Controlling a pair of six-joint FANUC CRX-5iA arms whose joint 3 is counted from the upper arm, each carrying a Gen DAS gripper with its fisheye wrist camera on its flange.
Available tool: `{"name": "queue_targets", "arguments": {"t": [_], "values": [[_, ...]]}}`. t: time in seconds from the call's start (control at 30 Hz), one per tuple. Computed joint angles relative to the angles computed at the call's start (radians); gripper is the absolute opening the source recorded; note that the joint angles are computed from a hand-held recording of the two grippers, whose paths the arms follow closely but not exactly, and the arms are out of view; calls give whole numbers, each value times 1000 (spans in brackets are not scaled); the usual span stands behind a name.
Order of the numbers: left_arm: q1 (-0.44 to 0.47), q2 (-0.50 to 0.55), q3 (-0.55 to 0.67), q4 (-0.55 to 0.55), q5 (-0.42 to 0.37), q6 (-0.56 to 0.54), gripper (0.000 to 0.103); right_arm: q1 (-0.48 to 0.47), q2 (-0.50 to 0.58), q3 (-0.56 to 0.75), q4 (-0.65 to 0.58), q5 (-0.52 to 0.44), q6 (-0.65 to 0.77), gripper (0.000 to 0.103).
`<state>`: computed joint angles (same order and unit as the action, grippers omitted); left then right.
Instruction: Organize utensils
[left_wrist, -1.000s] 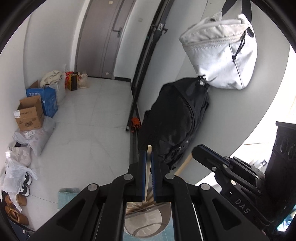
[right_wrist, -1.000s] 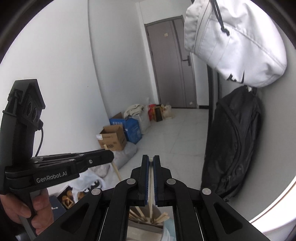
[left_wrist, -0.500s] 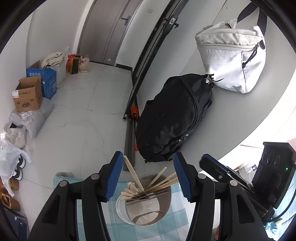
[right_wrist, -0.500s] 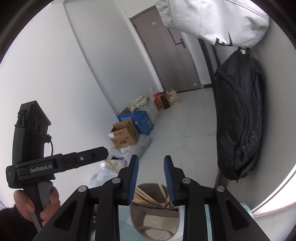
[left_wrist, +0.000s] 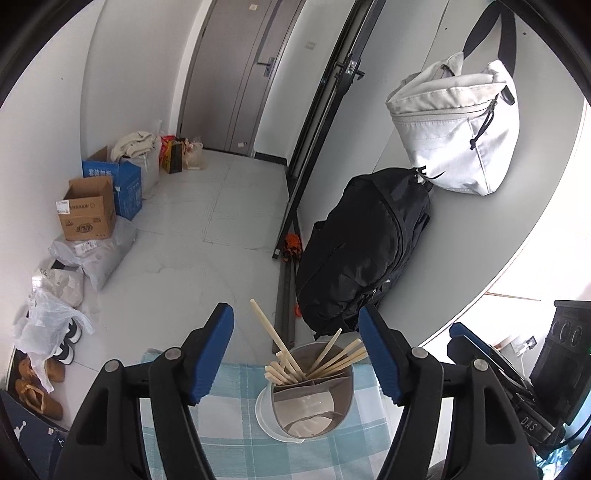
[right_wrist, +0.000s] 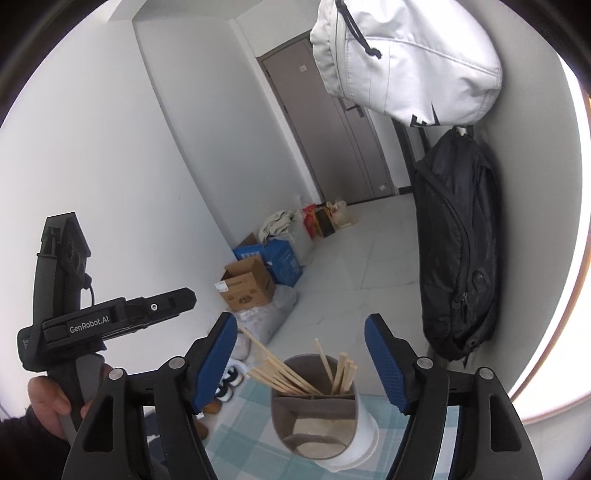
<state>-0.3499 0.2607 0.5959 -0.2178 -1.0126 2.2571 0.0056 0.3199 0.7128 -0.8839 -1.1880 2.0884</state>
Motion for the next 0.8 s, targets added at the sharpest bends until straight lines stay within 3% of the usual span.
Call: {"name": "queue_targets", "arguments": {"t": [0.1,0.17,0.4,0.53,0.8], "values": [[-32,-11,12,-73,-19,33,70,-15,-34,-38,-25,14,23,83],[-55,-17,18,-121,-32,53,80,-24,-58,-64,-41,24,40,87],[-145,-41,19,-285,-78,121,81,-70,-140,-165,-115,47,119,98],[-198,-62,4,-381,-100,175,92,-93,-183,-223,-140,56,162,100],[-308,-97,-36,-564,-123,272,99,-151,-258,-337,-221,70,263,103]]}}
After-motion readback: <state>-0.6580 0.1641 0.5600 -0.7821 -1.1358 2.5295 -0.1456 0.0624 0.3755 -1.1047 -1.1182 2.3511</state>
